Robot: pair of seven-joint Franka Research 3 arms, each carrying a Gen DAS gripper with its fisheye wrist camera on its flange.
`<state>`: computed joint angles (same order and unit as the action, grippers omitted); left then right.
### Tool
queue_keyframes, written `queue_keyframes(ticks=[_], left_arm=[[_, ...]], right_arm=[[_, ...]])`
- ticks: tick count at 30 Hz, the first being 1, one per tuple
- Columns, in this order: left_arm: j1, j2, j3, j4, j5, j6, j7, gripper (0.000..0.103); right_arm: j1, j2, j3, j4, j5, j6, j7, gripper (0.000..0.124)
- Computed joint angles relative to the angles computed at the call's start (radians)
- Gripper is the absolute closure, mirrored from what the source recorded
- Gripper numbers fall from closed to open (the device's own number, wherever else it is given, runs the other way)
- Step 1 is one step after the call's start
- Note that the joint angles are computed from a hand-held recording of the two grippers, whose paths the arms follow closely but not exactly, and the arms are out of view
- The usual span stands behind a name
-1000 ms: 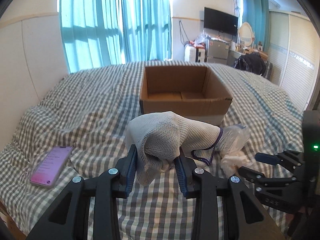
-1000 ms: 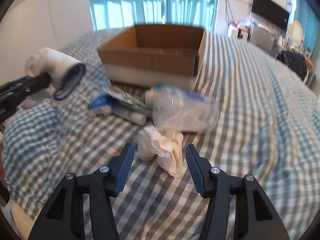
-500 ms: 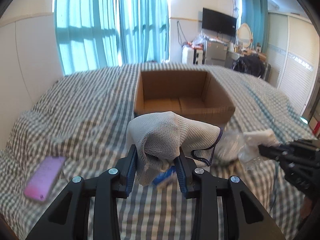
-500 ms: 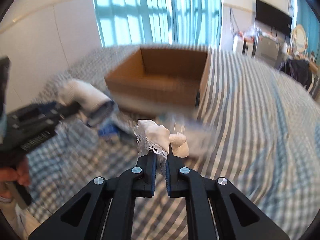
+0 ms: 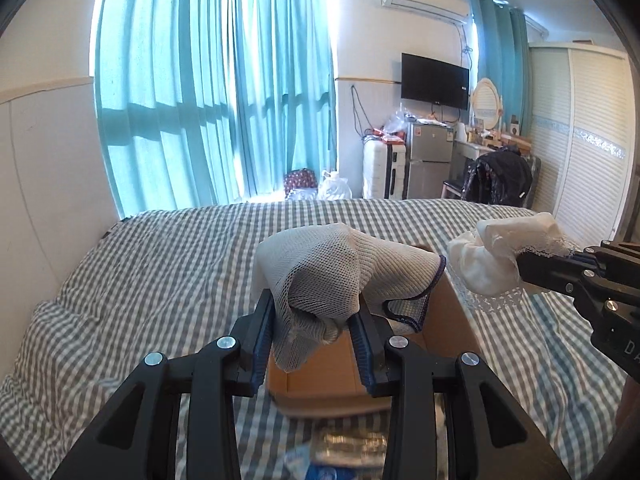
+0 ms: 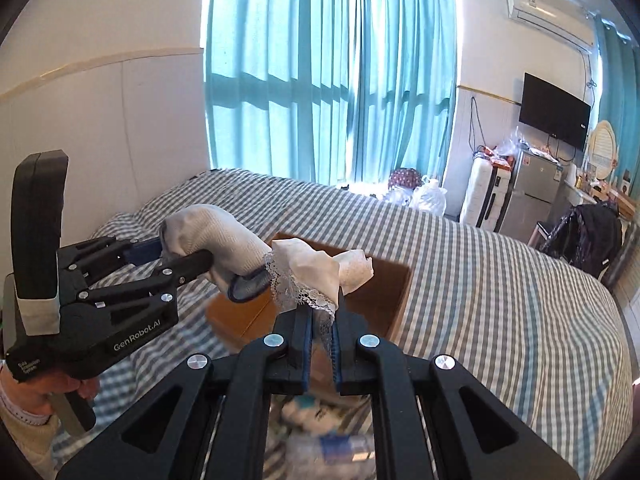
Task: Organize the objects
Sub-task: 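Carry glove and lace cloth into the box and open both tools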
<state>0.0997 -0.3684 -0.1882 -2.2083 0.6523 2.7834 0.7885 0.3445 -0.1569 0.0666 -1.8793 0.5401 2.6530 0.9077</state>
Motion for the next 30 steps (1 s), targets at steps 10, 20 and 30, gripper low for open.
queue_keyframes(ticks=[10, 20, 30], left_arm=[[-0.030, 0.236, 0.031, 0.149, 0.016, -0.042, 0.061, 0.067], [-0.083, 0.375, 0.070, 0.222, 0.012, -0.065, 0.111, 0.066], [-0.098, 0.374, 0.083, 0.209, -0.070, -0.034, 0.158, 0.049]], right_arm=[[-0.026, 0.313, 0.022, 0.288, -0.089, -0.075, 0.086, 0.117], [-0.051, 0.479, 0.041, 0.428, -0.126, -0.170, 0.134, 0.117], [-0.072, 0.448, 0.045, 0.406, -0.087, -0.182, 0.133, 0.111]])
